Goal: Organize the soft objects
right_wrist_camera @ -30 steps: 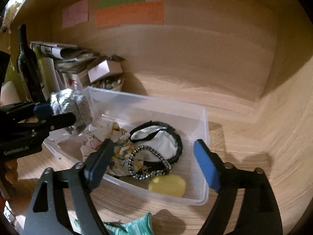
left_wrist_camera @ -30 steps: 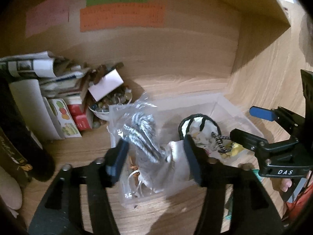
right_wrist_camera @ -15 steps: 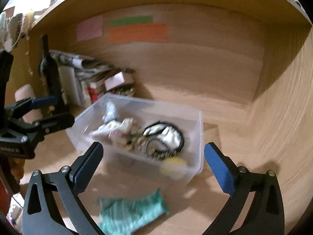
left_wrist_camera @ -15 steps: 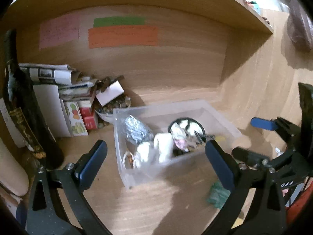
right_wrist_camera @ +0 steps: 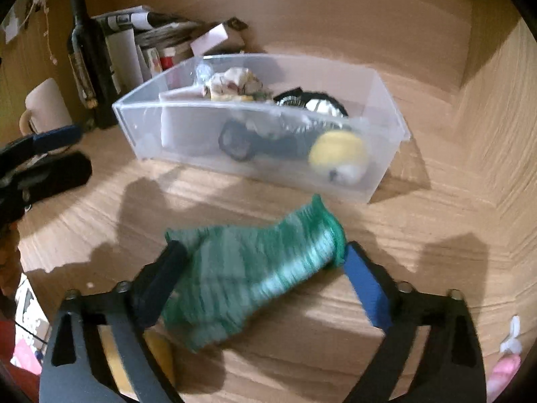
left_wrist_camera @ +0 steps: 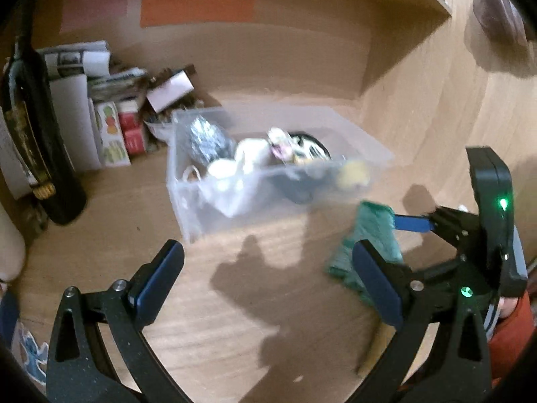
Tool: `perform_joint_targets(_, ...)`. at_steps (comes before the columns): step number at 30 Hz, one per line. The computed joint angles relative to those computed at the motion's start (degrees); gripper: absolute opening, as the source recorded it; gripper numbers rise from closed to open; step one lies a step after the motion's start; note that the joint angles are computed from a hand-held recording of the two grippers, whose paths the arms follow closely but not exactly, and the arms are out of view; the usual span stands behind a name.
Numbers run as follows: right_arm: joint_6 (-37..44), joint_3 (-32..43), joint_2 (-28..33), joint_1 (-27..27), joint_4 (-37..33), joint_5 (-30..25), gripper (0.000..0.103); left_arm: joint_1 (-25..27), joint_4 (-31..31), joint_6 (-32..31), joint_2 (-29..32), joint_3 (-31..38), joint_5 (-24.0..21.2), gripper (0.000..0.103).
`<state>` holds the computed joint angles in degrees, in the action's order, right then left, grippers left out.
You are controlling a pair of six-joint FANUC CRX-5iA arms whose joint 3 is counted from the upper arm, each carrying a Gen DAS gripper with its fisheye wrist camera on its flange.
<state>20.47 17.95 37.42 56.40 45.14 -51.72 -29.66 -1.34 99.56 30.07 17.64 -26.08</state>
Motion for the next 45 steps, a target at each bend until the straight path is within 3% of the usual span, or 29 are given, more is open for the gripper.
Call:
perform_joint_targets(1, 0.44, -0.05, -0.10, -0.02, -0.65, 0.04, 0.074, -0.25, 0.03, -0.36, 0.16, 0.00, -0.19, 0.102)
perform_joint_targets(3, 1.48, -0.74, -0.74, -0.21, -2.15, 1.42, 0.052, -0.76, 0.00, -1.22, 0.56, 0.33, -0.74, 0.102)
perform_joint_targets(6, 0.39, -2.70, -1.91, -0.42, -1.96, 3.96, 0.027, -1.72, 0.39, -2.95, 0.85, 0.33, -0.97, 0.102)
perform_joint_targets(9, -4.03, -4.45, -2.44, -0.08, 1.66, 3.31, 0.018, -2.43, 1.66, -4.44, 0.72, -0.56, -0.30, 0.102)
perform_joint_targets(15, -13.89, -12.15, -6.98, 0.85, 10.05, 2.29, 0.018, -3.25, 10.47, -11.26, 0.86, -3.60, 1.07, 0.102)
perform_joint_targets(20, -21.76, -17.99, -10.81, 1.49, 16.02, 1.34, 0.018, -4.60, 9.81, -10.93, 1.99, -3.02, -0.56, 0.102)
perform_joint_targets(25, -26.10, -21.37, -12.99, 1.92, 19.15, 1.62, 0.018, -5.47, 7.16, -8.28, 2.41, -3.11, 0.59, 0.101)
perform_joint_targets(26, -26.63, -21.71, -13.18, 1.97, 19.49, 1.77, 0.018, -5.57, 6.71, -7.85, 2.26, -3.45, 1.23, 0.098)
perform_joint_targets(28, -27.22, -21.80, -13.11, 2.19, 19.81, 1.77, 0.018, -5.57, 8.50, -10.51, 1.93, -4.41, 1.61, 0.076)
perform_joint_targets(32, -27.78, -22.04, -13.13, 2.17, 20.43, 2.46, 0.018, -5.07, 10.87, -13.64, 1.96, -5.00, 2.48, 0.054)
perform_joint_targets(33, -27.84, -22.02, -13.11, 2.11, 20.54, 2.66, 0.018, -5.00, 10.52, -13.48, 2.05, -4.69, 2.15, 0.041)
perform_joint_targets(34, -27.91, -21.95, -13.02, 2.09, 20.67, 2.79, 0.018, -4.86, 10.76, -13.80, 2.17, -4.46, 1.76, 0.036)
perform_joint_targets(37, -27.92, -21.80, -12.87, 1.82, 21.23, 3.63, 0.018, -4.39, 11.59, -13.95, 1.87, -4.96, 2.81, 0.036)
perform_joint_targets(45, -26.04, -19.43, -11.70, 0.66, 22.56, 5.33, 0.018, -3.05, 3.81, -6.44, 0.10, -2.57, 4.95, 0.036)
